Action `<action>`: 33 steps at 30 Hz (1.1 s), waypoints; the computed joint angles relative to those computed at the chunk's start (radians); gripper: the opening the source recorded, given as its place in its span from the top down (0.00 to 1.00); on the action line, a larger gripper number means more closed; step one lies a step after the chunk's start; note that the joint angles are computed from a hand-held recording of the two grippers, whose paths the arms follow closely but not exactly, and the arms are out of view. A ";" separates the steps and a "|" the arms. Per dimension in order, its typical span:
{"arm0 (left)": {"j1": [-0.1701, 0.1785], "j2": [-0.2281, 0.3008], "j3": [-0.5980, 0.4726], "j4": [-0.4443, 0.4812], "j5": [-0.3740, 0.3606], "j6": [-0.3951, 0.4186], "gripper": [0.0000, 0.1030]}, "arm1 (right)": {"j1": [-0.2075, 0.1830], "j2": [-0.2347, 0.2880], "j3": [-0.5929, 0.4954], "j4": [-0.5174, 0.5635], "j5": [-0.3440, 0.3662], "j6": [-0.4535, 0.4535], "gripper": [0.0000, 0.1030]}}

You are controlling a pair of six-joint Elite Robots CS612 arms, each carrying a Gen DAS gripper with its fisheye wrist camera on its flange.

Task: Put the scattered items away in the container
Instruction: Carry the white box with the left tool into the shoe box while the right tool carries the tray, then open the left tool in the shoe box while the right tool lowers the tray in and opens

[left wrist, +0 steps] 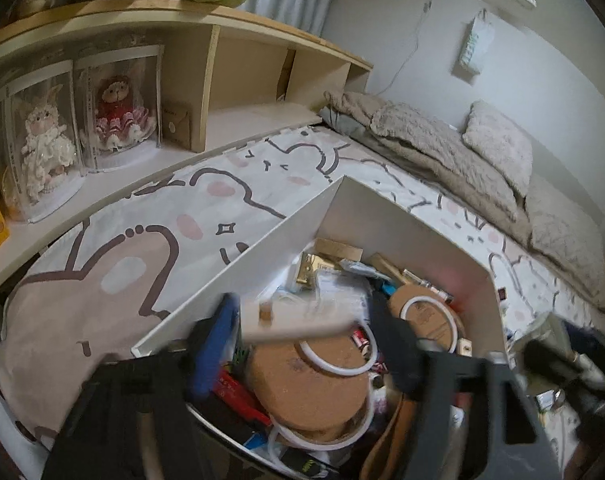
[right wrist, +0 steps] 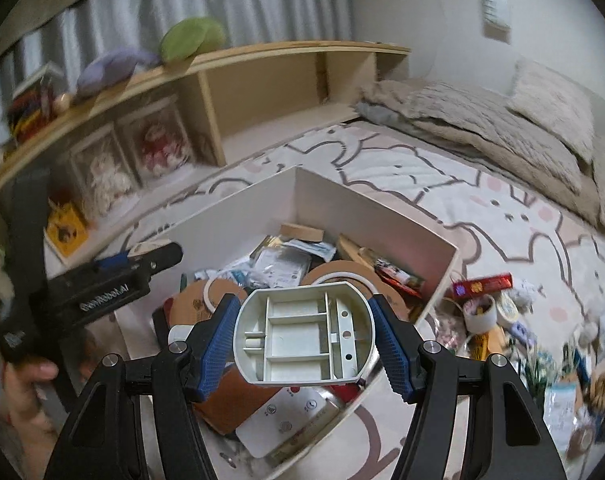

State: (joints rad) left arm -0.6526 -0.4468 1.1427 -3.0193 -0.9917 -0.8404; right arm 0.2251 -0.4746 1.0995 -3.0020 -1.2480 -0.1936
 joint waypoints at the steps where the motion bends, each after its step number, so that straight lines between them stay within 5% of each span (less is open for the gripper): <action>1: -0.002 -0.001 0.002 -0.008 0.009 -0.001 0.15 | 0.003 0.003 -0.006 0.009 -0.006 -0.024 0.36; 11: -0.002 -0.002 0.005 -0.017 0.023 0.001 0.15 | 0.025 0.025 -0.054 0.124 -0.041 -0.174 0.36; 21: 0.001 -0.003 0.010 -0.026 0.017 -0.010 0.15 | 0.038 0.026 -0.078 0.261 -0.147 -0.418 0.36; 33: 0.003 -0.002 0.010 -0.024 0.015 -0.009 0.15 | 0.047 0.047 -0.123 0.360 -0.143 -0.528 0.36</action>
